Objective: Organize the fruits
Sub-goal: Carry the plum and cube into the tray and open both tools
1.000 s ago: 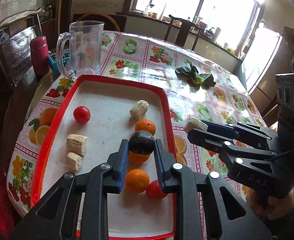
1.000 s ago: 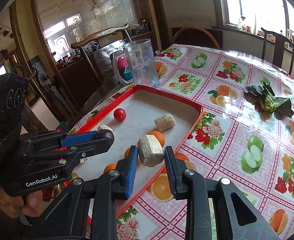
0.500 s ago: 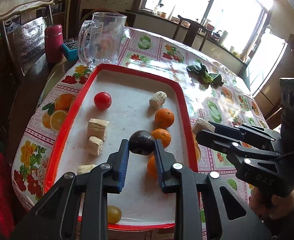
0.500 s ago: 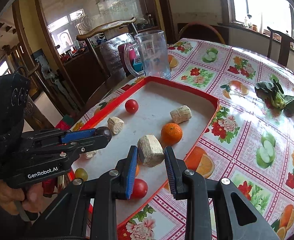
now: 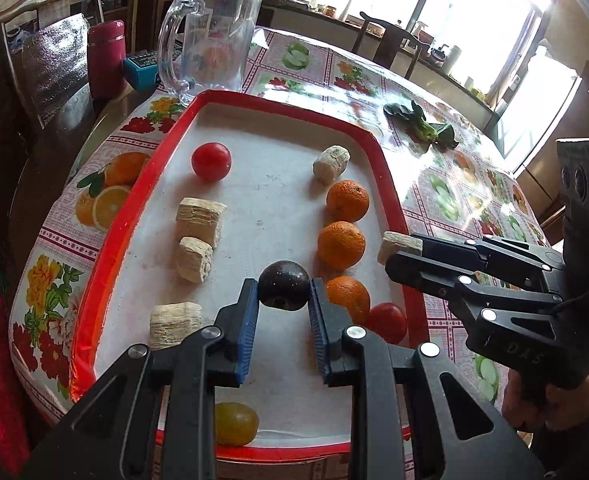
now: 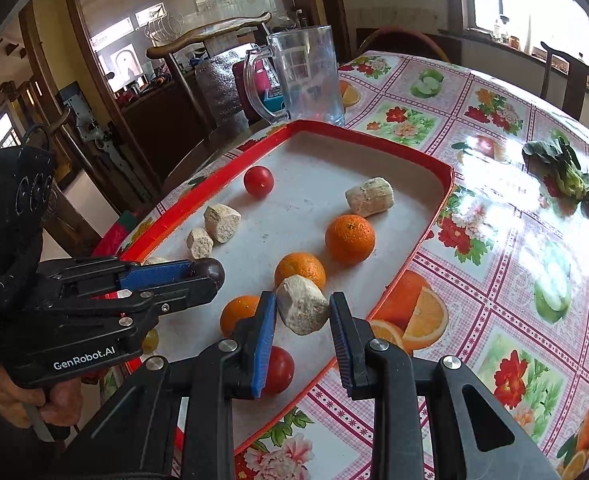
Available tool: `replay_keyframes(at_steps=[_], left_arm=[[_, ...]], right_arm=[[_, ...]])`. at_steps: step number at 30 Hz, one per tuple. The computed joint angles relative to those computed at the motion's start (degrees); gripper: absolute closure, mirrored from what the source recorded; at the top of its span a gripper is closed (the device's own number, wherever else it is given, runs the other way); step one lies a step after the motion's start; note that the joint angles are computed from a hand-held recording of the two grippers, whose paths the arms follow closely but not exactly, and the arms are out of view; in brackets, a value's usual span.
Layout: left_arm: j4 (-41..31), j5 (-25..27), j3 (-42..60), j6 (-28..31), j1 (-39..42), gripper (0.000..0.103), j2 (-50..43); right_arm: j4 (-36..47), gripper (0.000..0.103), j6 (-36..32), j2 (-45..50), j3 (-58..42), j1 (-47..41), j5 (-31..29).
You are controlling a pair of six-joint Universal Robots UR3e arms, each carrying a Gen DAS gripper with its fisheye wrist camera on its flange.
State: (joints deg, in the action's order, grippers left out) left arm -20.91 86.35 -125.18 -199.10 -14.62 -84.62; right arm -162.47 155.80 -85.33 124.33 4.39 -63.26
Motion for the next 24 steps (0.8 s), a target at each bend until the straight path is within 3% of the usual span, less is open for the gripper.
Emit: replay_keyframes(at_steps=[19,22,24], left_arm=[[0.93,0.75,-0.09,0.20,0.03,0.080,-3.20],[-0.41,1.67,0.63,0.04,-0.49,0.074,-3.17],[-0.78,2.33,0.77,-0.20,-0.93,0.061,-2.97]], right_arm=[[-0.26,0.075,-0.03,2.34,-0.47,-0.26,0.43],[-0.27,0.074,0.03,1.53,0.15,-0.62,0.61],[0.47,0.072,-0.38,0.45,0.64,-1.29,1.32]])
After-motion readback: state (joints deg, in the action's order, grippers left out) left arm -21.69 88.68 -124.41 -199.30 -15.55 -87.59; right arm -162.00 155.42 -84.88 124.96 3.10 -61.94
